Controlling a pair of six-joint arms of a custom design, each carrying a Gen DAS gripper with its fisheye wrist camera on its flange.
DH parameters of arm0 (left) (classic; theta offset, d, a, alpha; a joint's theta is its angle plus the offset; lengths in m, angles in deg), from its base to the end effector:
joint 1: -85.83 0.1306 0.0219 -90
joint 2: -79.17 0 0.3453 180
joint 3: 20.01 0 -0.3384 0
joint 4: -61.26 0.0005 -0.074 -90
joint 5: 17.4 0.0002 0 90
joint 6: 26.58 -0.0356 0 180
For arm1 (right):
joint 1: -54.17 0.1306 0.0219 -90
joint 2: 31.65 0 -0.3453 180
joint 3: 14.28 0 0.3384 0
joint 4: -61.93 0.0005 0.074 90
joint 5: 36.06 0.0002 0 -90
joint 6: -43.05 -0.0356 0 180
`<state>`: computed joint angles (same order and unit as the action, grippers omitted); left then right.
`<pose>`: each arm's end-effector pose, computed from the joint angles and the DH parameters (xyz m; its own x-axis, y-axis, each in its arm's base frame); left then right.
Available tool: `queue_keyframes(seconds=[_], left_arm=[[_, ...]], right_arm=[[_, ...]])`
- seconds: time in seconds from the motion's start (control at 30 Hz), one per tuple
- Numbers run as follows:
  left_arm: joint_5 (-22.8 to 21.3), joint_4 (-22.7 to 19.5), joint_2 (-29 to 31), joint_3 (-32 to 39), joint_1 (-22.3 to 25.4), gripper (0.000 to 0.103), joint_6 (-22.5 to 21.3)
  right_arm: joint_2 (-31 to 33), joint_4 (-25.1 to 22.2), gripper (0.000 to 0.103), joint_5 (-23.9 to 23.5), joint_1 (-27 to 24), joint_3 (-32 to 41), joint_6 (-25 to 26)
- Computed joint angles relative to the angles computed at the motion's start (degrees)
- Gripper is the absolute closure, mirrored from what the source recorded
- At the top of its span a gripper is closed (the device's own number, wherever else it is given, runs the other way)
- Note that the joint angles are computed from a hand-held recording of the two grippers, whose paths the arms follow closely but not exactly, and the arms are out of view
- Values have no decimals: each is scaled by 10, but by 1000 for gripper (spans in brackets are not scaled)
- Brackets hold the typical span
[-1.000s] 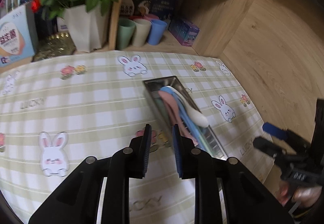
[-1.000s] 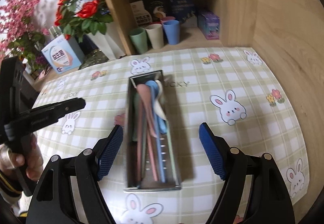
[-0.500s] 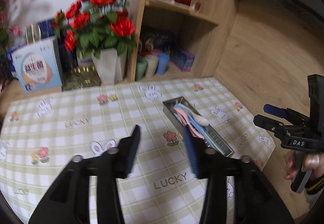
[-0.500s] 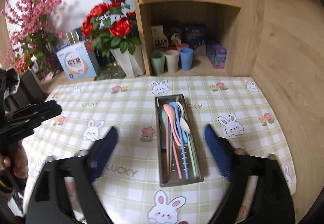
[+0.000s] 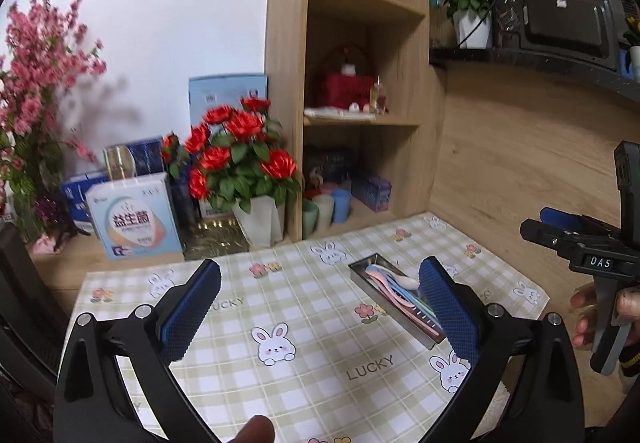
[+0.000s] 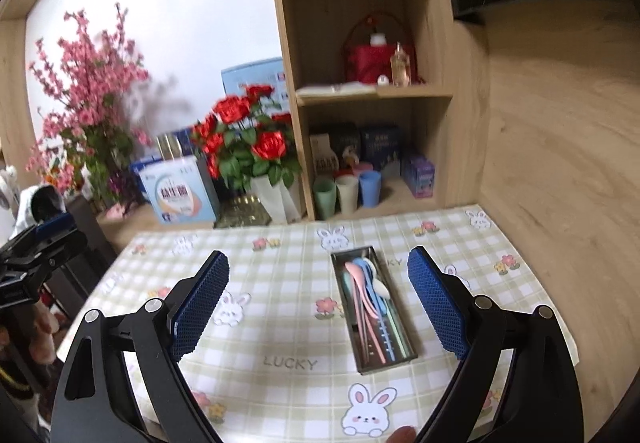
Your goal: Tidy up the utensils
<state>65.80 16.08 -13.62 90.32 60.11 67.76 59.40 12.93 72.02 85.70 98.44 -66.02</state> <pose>0.3778 -0.1779 0.5671 -0.3625 0.0912 -0.9275 0.3055 0.9518 -0.0258 0.3797 0.2194 0.5511 -0.4555 0.0849 -0.8862 -0.1199 0.9805 0.1556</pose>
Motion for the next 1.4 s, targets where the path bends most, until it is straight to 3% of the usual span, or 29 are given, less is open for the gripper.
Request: queue_keyframes(seconds=[0.3,0.57,0.97,1.4], left_arm=[[-41,8,-71,-44,-12,6,-7],[-91,12,-84,-49,-25,6,3],[-99,6,-84,-44,-35,6,4],[-103,6,-83,-45,-41,6,4]], right_arm=[[-35,-8,15,29,33,3,-8],[-38,-17,15,41,51,15,7],[-49,-10,15,74,55,4,9],[-53,-11,15,79,54,3,6]])
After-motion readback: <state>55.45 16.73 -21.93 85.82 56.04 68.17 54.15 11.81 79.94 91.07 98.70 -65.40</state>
